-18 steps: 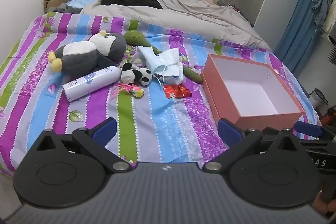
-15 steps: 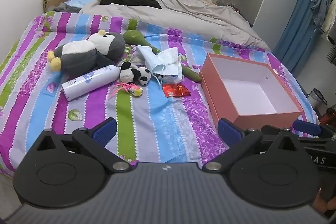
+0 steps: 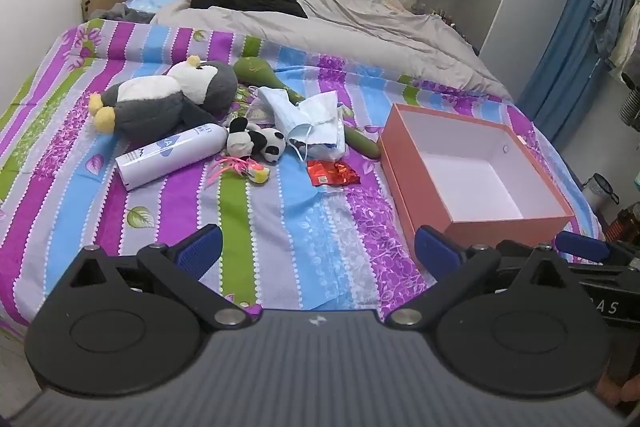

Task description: Organize soft objects

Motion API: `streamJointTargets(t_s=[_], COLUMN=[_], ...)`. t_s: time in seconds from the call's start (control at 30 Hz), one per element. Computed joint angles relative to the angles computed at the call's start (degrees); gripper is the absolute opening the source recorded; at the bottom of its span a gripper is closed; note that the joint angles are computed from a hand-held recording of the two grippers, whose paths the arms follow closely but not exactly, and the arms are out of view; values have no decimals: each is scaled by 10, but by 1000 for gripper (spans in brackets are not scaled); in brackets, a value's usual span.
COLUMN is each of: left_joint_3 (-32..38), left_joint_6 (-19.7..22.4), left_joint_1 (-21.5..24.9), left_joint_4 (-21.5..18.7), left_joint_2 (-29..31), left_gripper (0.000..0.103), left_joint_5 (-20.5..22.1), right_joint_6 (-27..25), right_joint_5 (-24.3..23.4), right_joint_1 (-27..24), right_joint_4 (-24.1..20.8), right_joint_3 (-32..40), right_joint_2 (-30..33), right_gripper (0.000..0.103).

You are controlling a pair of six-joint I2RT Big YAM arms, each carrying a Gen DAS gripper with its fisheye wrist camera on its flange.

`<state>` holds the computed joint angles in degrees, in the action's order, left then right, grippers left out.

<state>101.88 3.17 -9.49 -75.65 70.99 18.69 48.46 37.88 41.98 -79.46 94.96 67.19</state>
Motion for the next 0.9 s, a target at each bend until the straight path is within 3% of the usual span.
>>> streamJointTargets(t_s=[0.9], left_joint_3=[-2], left_joint_6=[-3], left_joint_1=[-2], left_joint_4=[-2], left_joint_2=[2], left_gripper=[103], left_joint_5=[3], right_joint_6=[1], right_joint_5=[-1], right_joint_1=[-1], right_joint_4=[-4], right_joint_3=[-2], right_joint_2=[2], right_gripper=[103])
